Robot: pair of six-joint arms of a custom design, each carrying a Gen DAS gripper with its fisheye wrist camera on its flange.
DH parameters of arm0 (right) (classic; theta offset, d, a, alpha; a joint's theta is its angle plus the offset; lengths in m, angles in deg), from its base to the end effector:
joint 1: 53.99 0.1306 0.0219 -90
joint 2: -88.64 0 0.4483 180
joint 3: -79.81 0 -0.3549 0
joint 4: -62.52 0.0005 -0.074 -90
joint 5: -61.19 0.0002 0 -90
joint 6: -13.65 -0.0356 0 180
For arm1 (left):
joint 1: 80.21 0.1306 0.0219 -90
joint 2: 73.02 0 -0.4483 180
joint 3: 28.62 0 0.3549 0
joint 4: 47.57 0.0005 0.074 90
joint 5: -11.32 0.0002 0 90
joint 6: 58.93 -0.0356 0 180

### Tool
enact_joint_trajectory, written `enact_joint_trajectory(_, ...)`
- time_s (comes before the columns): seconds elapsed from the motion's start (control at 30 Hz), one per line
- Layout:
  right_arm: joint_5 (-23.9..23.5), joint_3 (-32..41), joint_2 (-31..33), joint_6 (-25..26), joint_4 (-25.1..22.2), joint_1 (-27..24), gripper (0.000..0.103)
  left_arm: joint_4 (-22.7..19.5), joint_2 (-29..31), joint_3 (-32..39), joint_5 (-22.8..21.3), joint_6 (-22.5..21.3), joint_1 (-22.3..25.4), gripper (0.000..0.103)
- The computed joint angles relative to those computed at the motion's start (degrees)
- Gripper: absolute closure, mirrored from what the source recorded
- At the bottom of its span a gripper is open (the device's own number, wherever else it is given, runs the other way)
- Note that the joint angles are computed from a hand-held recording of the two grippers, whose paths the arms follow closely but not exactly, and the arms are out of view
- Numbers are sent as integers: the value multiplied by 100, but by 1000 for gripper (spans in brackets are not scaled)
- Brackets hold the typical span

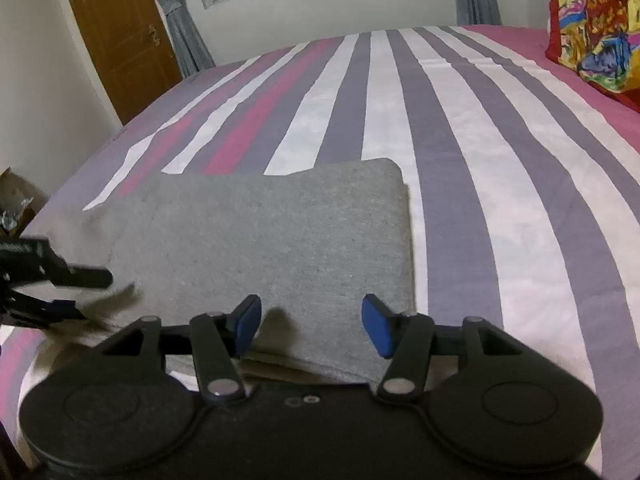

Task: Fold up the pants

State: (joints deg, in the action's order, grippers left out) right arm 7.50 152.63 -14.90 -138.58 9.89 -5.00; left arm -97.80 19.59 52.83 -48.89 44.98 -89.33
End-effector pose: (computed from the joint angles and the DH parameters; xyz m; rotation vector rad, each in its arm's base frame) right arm 0.2315 0.2333 0.4584 0.4920 2.2569 0.1493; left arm 0.4321 -0.0878 0.4176 0.0686 2.6452 -0.8225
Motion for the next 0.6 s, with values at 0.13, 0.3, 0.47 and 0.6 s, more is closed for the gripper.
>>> enact_joint_trajectory(0.13,59,-26,-36,-54,31,16,47,248,-46,-162,227,545,47,84)
enact_joint_trajectory(0.3,400,40,-62,-108,-46,110,47,779,-419,-70,444,828,94,86)
enact_joint_trajectory(0.47,429,229,67,348,38,82,47,628,-367,17,270,346,216,86)
enact_joint_trajectory(0.6,-40,337,409,679,-197,-52,47,676,-112,-395,-278,93,104,86)
